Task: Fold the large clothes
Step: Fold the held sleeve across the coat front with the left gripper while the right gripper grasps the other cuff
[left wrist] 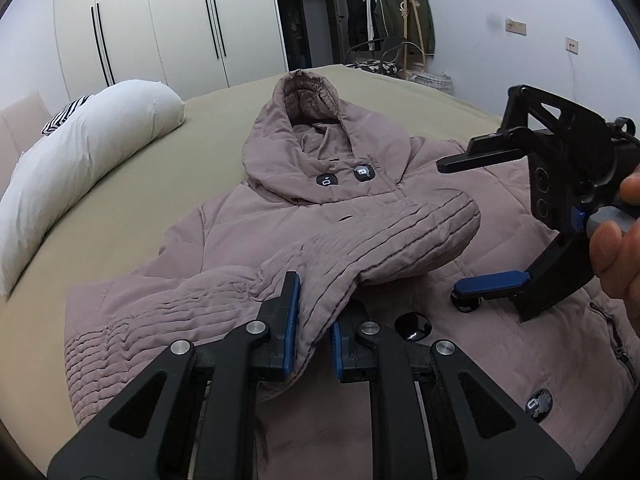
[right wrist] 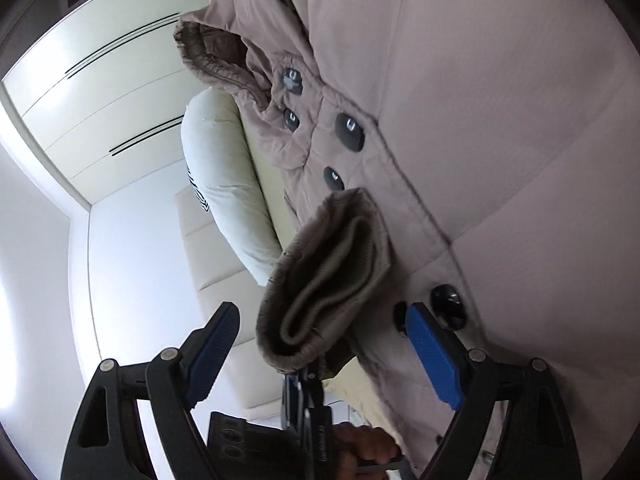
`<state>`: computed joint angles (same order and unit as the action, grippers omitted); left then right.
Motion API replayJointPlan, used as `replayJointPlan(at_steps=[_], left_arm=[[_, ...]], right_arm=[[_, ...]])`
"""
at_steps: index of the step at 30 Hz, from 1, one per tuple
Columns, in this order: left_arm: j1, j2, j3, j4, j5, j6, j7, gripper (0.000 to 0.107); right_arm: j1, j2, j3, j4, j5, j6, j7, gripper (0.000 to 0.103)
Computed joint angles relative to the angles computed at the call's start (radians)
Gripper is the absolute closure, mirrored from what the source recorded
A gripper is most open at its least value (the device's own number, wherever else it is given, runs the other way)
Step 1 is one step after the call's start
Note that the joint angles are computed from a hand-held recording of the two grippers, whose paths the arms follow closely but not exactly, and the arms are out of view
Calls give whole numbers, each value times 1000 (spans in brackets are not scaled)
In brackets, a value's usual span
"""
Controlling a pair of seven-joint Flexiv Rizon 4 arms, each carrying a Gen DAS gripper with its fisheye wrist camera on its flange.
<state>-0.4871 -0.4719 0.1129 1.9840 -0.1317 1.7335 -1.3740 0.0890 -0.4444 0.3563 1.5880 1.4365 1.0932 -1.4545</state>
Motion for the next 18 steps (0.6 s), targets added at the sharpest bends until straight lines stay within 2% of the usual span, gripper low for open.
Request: replayJointPlan(at_steps=[3, 9, 12, 14, 16, 18], left_arm=[[40, 4, -45, 13, 9, 28, 9, 95], [54, 0, -69, 18, 15, 49, 44, 95], [67, -1, -84, 20, 7, 50, 53, 95], [60, -2, -77, 18, -2, 50, 55, 95], [62, -1, -78, 17, -11, 48, 53, 94], [48, -1, -62, 13, -22, 39, 49, 94]], right_arm=[[6, -32, -4, -37, -24, -44, 45, 15], [14, -98, 0, -117, -115, -69, 141, 14], [14, -129, 8, -152, -152, -62, 163, 18], [22, -149, 12, -172, -197, -50, 177, 31], [7, -166, 27, -188, -228, -77, 176, 55], [21, -172, 22, -196, -290, -77, 211, 67]])
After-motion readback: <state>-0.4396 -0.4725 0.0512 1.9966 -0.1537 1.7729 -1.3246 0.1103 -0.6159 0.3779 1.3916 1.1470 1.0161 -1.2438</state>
